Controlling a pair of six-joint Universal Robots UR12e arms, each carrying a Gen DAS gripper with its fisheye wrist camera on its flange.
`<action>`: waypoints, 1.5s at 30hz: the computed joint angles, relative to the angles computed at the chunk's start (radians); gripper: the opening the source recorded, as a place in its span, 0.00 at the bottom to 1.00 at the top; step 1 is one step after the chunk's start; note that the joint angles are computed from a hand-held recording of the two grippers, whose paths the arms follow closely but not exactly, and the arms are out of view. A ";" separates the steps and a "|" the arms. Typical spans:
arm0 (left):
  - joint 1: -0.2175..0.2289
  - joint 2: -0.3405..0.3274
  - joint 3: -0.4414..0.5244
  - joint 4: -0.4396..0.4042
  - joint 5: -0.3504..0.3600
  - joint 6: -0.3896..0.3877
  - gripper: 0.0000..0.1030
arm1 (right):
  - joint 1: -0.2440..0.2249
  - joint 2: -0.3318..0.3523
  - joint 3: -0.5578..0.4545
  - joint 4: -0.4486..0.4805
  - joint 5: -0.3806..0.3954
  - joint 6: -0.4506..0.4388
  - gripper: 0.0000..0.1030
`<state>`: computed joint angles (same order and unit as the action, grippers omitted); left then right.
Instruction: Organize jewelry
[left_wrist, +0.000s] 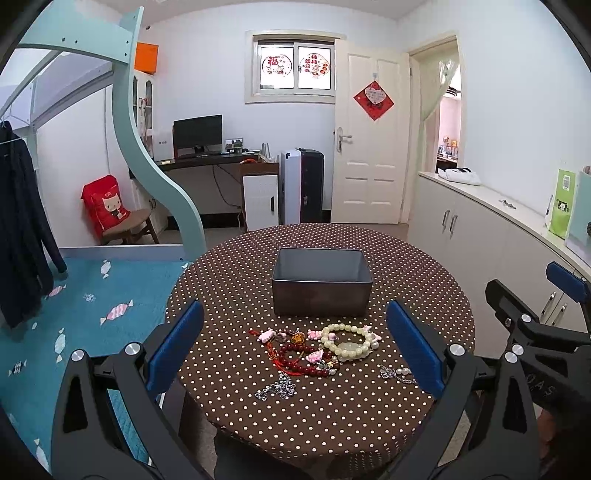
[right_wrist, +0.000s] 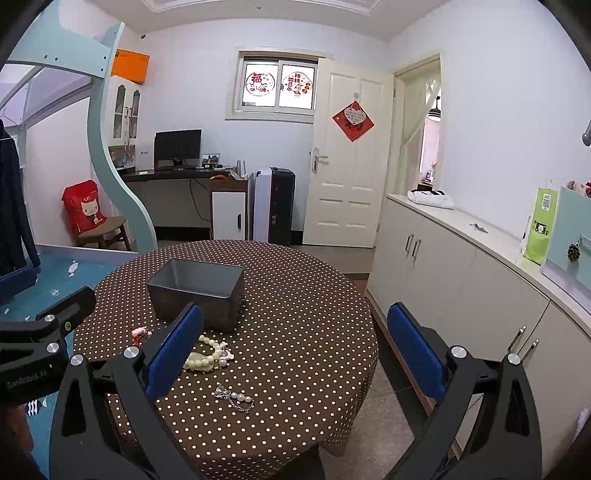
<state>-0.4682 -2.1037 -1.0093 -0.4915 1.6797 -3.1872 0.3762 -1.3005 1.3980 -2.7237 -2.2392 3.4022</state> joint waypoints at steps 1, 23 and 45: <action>0.000 -0.002 0.003 -0.003 0.005 -0.001 0.95 | 0.000 -0.001 0.002 0.000 0.001 0.002 0.93; 0.005 -0.001 -0.008 0.010 -0.001 -0.004 0.95 | 0.003 -0.004 0.004 0.000 0.019 -0.018 0.93; 0.010 -0.010 0.007 -0.032 -0.019 -0.006 0.95 | -0.006 0.008 -0.013 0.058 0.032 0.001 0.93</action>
